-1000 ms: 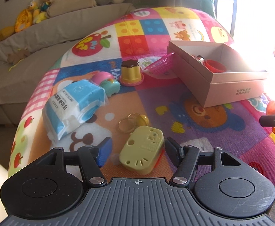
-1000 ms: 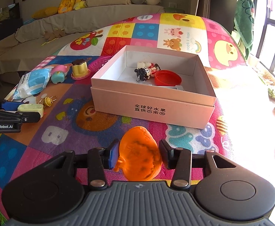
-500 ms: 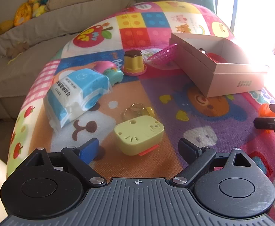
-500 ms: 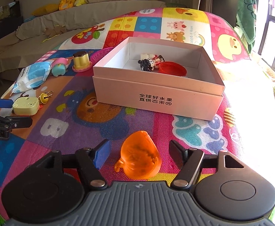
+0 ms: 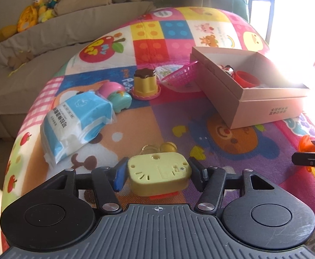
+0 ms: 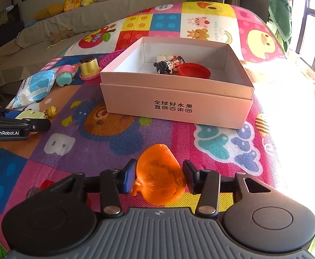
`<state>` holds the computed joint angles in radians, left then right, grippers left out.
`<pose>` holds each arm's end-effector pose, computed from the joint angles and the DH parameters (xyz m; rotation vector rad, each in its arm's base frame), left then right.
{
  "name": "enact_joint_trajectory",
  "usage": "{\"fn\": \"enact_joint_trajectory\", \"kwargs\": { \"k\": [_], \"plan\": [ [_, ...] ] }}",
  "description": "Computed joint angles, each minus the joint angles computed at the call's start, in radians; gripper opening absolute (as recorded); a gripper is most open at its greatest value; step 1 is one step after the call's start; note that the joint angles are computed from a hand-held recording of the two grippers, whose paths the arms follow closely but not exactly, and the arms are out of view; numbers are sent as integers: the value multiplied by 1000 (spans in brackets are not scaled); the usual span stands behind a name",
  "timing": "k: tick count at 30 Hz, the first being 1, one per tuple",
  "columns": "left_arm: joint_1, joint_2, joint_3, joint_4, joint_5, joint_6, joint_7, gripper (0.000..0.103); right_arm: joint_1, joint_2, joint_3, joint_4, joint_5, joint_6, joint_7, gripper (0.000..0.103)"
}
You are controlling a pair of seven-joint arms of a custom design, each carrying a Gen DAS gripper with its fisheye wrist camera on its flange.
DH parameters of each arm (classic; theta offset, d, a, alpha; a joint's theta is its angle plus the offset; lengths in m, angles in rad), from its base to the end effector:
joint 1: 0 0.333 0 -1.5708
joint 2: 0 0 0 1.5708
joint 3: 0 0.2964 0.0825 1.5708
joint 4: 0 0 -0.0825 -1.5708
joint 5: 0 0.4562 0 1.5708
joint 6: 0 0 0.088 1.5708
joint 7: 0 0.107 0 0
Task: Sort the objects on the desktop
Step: 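Grasp and lift the yellow-green square toy with the left tool while the right tool holds the orange shell, then drop the yellow-green toy into the pink box with the left tool while the right tool drops the shell in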
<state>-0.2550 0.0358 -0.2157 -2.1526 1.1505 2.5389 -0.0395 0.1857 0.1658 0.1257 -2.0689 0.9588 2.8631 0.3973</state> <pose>0.5550 -0.2943 0.3539 -1.8989 1.4519 -0.6251 0.6425 0.1579 0.3422 -2.1388 1.0955 -0.4202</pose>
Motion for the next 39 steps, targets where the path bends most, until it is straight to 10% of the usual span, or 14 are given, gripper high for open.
{"fn": "enact_joint_trajectory", "kwargs": {
  "k": [13, 22, 32, 39],
  "plan": [
    [-11, 155, 22, 323, 395, 170, -68, 63, 1, -46, -34, 168, 566, 81, -477, 46],
    [-51, 335, 97, 506, 100, 192, 161, 75, 47, 232, -87, 492, -1, 19, 164, 46],
    [-68, 181, 124, 294, 146, 132, 72, 95, -13, 216, 45, 429, -121, 21, 181, 52],
    [-34, 48, 65, 104, 143, -77, 9, 100, 4, 198, 89, 387, -189, -15, 181, 57]
  ]
}}
